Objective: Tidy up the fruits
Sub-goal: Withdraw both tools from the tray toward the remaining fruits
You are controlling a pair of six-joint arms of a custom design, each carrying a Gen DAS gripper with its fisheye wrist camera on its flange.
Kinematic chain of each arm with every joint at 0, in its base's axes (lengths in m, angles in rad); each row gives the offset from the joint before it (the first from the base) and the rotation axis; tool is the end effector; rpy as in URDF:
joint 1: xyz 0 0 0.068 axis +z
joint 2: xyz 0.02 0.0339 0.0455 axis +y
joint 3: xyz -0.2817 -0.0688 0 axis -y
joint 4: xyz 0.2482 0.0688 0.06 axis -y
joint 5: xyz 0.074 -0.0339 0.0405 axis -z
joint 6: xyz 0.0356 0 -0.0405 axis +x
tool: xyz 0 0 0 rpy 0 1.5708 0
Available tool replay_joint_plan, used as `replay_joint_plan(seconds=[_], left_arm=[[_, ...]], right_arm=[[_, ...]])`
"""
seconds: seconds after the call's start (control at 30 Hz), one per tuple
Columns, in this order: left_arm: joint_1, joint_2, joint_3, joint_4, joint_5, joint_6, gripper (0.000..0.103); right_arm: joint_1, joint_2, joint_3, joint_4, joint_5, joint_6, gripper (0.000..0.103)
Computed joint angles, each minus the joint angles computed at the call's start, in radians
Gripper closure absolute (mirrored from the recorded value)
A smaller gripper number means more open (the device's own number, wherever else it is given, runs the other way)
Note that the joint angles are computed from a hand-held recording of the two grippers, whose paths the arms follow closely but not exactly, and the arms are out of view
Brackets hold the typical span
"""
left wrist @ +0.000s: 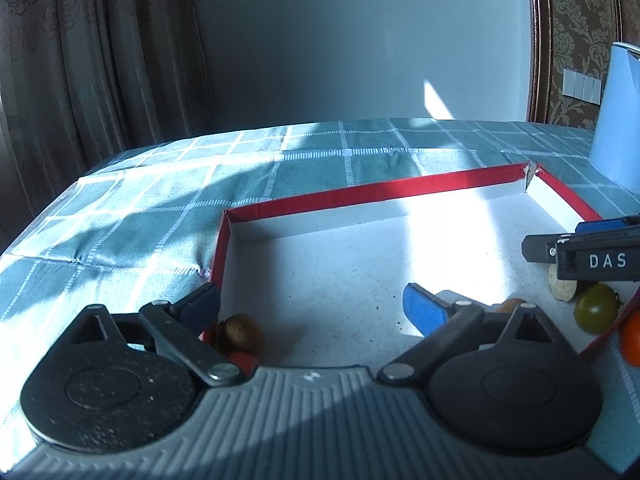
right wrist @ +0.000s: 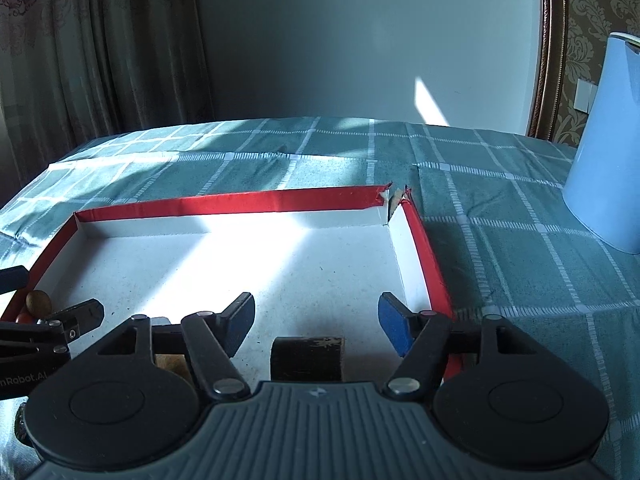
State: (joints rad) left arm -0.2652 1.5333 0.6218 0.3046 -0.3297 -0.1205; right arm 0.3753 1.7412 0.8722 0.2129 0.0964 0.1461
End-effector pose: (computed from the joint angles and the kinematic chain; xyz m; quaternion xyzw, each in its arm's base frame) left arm 0.2900 -0.0668 0.1742 -0.0127 0.8773 0.0551 0.4766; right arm 0.3367 0.1290 0.1736 -0.0813 0.8927 0.0719 0.4373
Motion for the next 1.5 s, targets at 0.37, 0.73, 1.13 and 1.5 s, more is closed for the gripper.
replay_joint_plan(seconds=[0.37,0.73,1.13,1.5], left_arm=[[-0.036,-0.128,-0.113,0.027,-0.041,-0.037,0.000],[-0.067,-0.331,-0.282,0.044,-0.015,-0.056,0.000],[-0.181,-0.577,-0.410,-0.060,-0.034,-0.078,0.000],[-0.430,-0.645,-0.436,-0.154,-0.207,-0.134,0.000]], right_arm=[[-0.011,-0.131,-0.161,0.105,-0.031,0.015,0.034],[-0.069,-0.290,-0.347,0.177,-0.093,0.059,0.033],[-0.098,-0.444,-0.495,0.204,-0.081,0.076,0.026],[-0.190,-0.625,-0.649,0.208,-0.109,0.048,0.026]])
